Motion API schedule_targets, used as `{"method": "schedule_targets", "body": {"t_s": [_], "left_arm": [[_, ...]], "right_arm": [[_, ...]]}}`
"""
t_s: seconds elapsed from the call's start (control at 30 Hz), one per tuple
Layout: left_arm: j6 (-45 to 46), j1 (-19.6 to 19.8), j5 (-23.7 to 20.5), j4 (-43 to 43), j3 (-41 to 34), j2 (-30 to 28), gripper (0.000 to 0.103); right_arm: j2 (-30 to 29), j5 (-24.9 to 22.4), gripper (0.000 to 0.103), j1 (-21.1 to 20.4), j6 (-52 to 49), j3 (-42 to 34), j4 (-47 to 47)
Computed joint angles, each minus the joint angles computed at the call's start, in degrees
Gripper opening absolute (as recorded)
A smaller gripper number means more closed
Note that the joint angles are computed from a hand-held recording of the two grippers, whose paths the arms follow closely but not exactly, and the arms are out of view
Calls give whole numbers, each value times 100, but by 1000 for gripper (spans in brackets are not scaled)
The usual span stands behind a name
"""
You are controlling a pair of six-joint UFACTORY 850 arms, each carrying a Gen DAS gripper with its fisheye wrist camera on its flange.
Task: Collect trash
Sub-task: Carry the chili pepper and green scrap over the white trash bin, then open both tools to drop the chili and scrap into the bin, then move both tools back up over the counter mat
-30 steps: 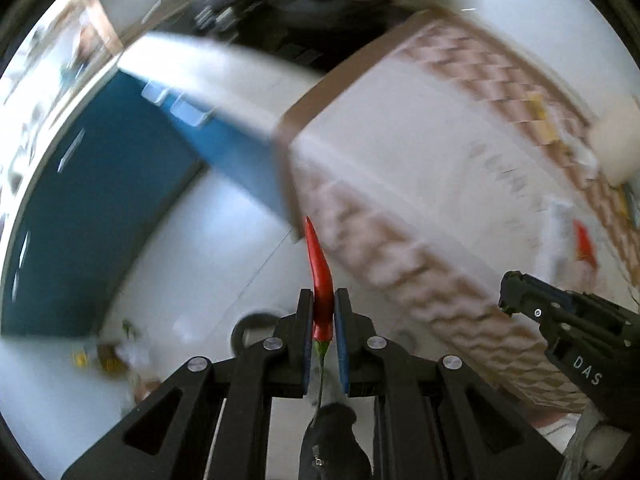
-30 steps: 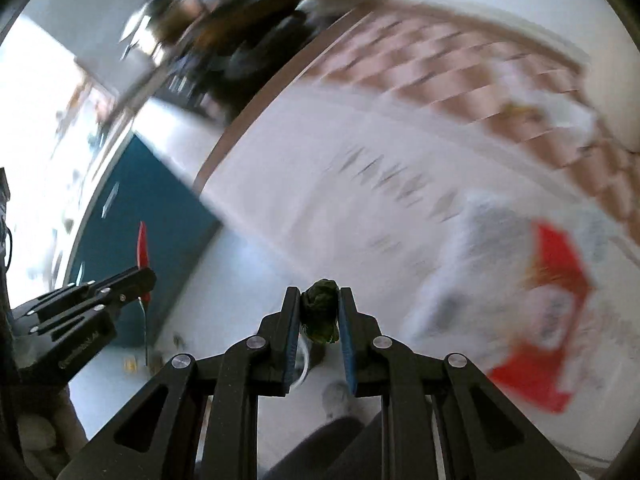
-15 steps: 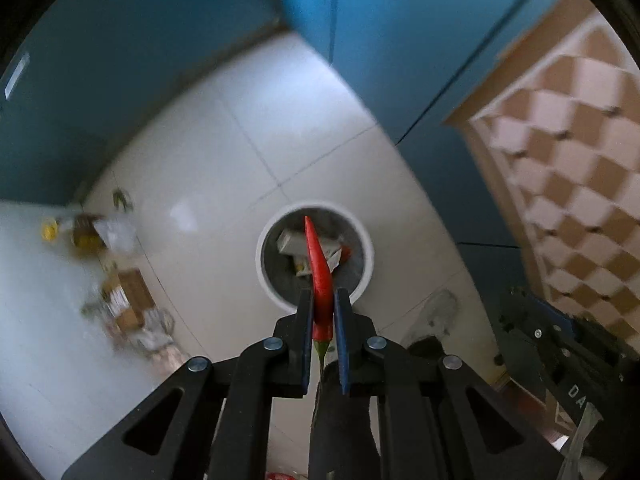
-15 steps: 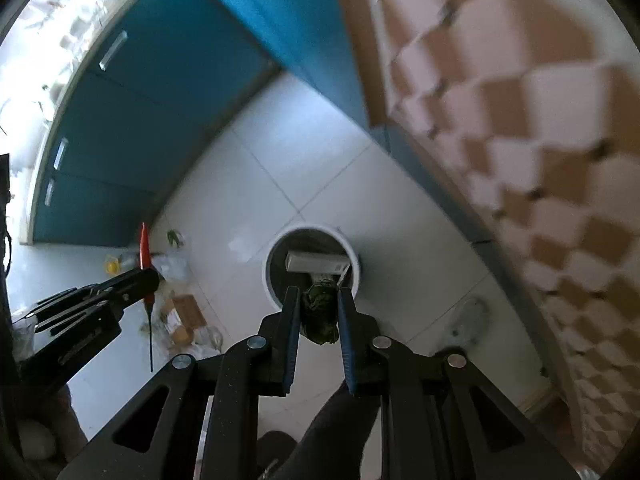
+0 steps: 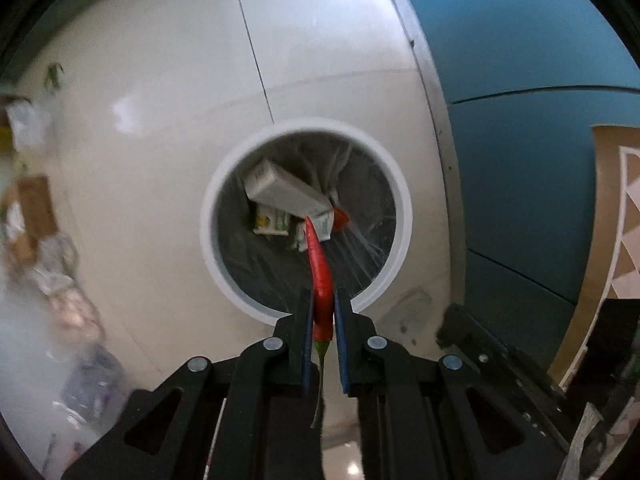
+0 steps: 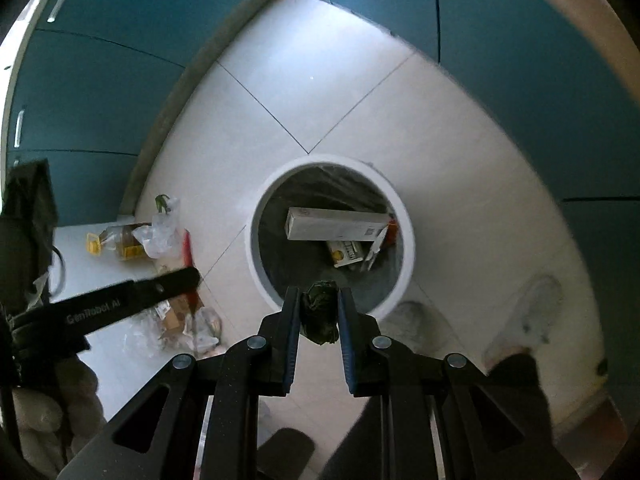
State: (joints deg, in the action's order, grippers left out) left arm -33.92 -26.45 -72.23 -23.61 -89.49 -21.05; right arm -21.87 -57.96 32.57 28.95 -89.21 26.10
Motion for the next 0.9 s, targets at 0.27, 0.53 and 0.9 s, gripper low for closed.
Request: {"method": "schedule_targets", "body": {"t_s": [0.27, 0.53, 0.9], "left_arm": [[-83, 77, 191, -56, 442, 202, 38], [-617, -53, -243, 1254, 15, 365, 102], [-982, -449, -1813, 2445, -1605, 358, 102]], "right_arm": [[-550, 140, 25, 119, -468, 68, 56], [-709, -340, 82, 282, -182, -410, -722], [-753, -1882, 103, 409, 229, -1916, -1667]]}}
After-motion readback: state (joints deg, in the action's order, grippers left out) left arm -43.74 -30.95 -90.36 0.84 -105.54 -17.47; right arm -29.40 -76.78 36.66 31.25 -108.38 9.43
